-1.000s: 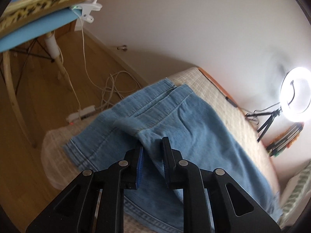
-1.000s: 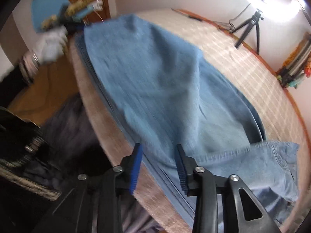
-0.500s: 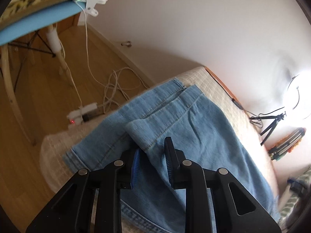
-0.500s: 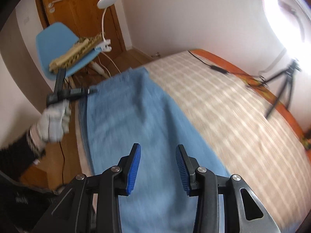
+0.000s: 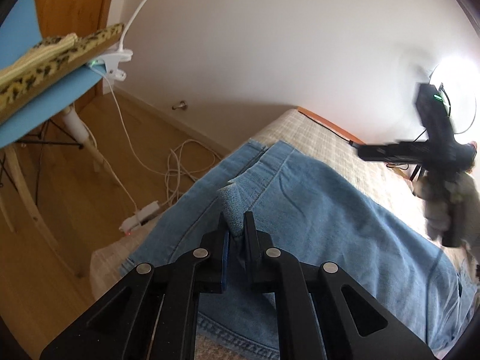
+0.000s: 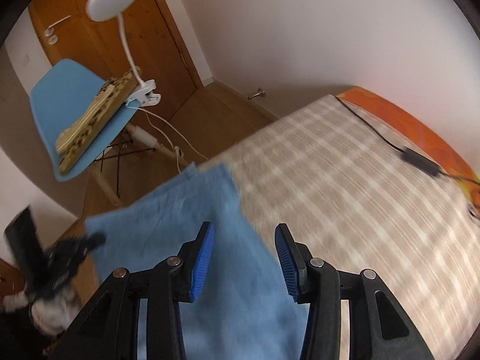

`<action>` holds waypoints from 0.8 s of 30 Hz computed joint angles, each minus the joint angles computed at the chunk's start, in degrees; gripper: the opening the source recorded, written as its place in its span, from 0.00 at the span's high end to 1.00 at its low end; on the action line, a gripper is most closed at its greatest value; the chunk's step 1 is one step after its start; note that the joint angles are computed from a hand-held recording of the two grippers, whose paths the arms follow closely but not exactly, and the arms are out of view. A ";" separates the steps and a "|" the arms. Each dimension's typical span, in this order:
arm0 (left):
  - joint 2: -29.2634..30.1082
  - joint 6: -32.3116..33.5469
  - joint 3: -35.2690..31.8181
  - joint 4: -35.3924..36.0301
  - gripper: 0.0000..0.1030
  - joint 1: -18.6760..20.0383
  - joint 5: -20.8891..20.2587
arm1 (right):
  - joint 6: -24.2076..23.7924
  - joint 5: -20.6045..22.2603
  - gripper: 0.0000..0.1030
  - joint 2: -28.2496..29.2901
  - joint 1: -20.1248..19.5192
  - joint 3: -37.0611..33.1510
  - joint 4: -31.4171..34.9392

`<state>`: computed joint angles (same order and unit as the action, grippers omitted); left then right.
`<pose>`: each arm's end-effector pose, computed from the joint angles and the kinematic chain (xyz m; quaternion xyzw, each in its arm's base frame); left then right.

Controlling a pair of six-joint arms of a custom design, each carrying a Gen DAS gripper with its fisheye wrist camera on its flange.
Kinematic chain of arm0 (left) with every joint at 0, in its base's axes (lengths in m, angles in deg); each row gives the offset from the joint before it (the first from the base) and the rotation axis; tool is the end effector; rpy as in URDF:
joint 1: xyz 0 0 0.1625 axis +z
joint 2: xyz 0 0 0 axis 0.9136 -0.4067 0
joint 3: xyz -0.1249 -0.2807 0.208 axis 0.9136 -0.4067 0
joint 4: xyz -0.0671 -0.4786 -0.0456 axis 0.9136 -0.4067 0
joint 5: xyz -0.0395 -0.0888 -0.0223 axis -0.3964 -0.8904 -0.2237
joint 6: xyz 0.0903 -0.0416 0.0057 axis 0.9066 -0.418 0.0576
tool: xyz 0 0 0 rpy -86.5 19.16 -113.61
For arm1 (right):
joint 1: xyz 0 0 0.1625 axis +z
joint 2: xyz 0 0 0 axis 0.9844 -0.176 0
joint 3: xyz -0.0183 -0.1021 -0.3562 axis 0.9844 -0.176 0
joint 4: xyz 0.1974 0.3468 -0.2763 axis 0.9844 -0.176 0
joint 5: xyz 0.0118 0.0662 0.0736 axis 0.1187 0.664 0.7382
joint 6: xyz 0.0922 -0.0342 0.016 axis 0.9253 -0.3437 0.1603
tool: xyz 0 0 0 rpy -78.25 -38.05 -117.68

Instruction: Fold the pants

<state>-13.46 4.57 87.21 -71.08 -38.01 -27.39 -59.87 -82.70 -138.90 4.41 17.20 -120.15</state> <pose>-0.2671 -0.3961 -0.0883 -0.0510 0.8326 -0.4712 0.2866 0.0506 -0.7184 0.2529 0.4217 -0.8965 0.0769 0.1121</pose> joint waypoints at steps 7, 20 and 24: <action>0.90 1.53 0.34 -4.63 0.94 1.31 -2.44 | 1.53 -2.30 0.57 9.03 2.74 -5.23 -1.12; 1.57 -0.26 0.55 -5.55 0.94 1.48 -2.71 | -0.30 -5.04 0.79 15.19 4.14 -7.94 -1.04; 0.82 -2.98 1.49 -5.58 0.94 0.66 -1.95 | -2.77 -5.14 0.98 13.36 4.18 -4.87 -4.53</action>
